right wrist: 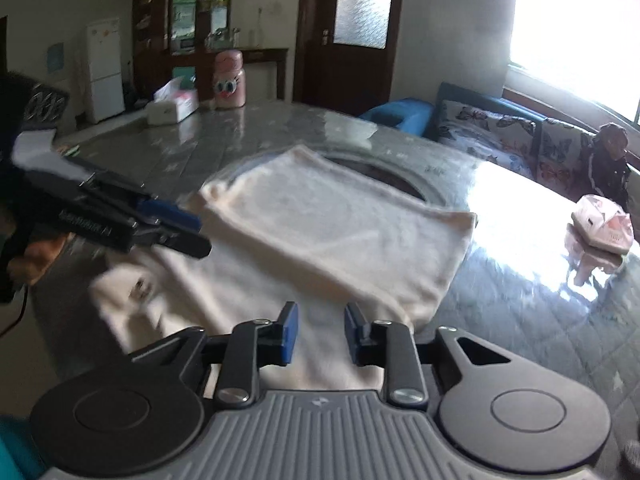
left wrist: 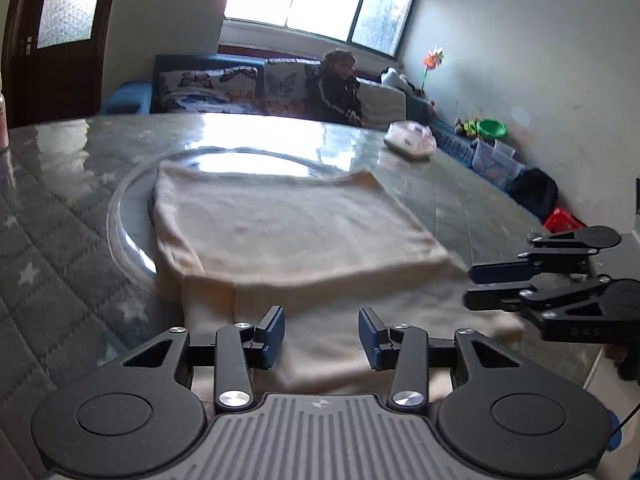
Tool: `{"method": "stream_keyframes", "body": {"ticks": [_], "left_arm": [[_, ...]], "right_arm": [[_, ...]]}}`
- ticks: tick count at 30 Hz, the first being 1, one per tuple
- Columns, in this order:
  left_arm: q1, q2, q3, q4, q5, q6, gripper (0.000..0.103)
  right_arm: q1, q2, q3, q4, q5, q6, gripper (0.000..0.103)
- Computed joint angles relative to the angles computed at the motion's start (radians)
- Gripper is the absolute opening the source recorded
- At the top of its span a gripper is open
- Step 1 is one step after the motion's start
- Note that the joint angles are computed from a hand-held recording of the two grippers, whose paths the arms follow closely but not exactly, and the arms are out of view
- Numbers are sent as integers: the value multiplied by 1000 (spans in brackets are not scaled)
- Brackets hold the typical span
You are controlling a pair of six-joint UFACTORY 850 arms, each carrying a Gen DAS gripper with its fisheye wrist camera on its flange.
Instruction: Fold clothes
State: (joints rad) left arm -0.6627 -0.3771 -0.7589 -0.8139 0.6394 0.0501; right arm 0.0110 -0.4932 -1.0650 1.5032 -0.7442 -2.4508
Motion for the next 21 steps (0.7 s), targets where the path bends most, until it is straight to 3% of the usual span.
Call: {"method": "stream_keyframes", "body": {"ticks": [3,9,13,18,21], "left_arm": [[-11,-8,4,-14,21,15,45],[-46,22,11,-85,45,97,47],[-56,14,14,-102,10,105,47],[-76,28,23,-125,25,127,48],[-90,38,21,-175,24,185,48]], "right_arm": [[-12,-6,14,-16,30,1,27],[-38,15,37,26,-32,-20,27],[-40,-8,23,-22,-14,32,27],[-50,1,35,0,-42,18,28],[-44,-7,32,-17,-17,12,28]]}}
